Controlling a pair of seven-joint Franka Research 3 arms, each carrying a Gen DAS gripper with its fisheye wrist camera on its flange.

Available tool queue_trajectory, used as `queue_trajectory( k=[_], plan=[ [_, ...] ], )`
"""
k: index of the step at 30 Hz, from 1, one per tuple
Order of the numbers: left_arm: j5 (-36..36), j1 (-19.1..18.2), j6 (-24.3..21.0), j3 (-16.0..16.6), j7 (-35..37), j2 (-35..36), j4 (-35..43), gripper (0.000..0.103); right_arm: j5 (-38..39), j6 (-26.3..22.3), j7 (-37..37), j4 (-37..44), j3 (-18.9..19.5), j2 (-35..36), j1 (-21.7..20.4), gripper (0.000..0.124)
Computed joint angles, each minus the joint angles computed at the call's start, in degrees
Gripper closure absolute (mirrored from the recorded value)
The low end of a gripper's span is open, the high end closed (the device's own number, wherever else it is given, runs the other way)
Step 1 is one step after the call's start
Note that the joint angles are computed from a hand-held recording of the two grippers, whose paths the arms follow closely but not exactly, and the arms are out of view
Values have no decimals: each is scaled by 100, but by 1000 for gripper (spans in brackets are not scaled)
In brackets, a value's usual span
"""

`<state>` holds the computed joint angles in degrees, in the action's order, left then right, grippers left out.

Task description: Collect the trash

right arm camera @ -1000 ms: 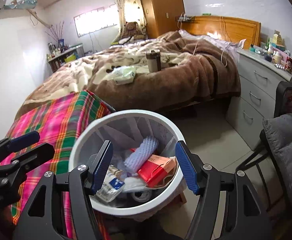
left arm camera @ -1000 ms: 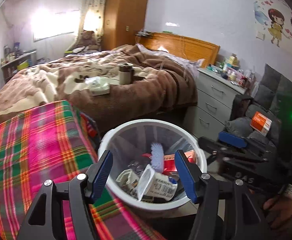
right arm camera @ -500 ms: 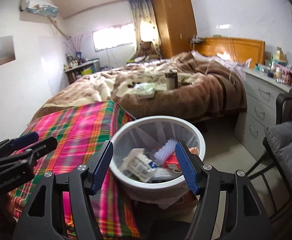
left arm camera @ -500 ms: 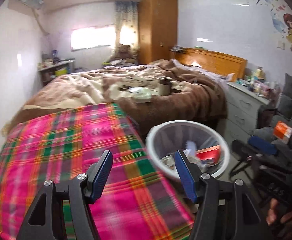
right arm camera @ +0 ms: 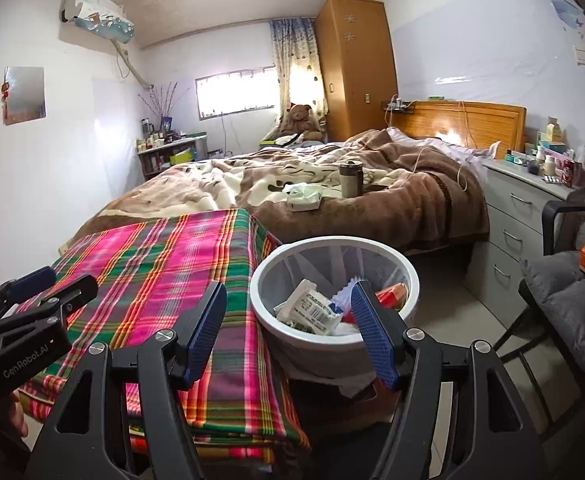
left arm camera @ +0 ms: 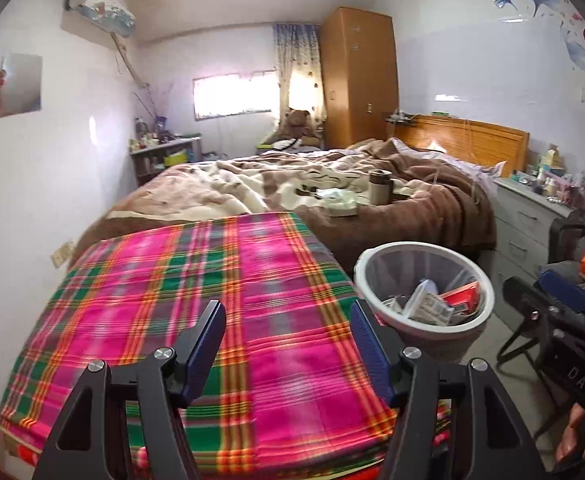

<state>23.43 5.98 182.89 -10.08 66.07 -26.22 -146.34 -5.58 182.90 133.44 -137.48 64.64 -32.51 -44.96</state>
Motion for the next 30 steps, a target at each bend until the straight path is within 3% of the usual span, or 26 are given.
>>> queue_trajectory(
  k=[10,30],
  plan=[
    [-131,-331,75,297,167,-185,-280,39,153,12,204,-131,159,-490,-64,58],
    [-330,-393,130,310,234,-233,-398,39,102,-112,422,-218,87,-696,52,58]
  ],
)
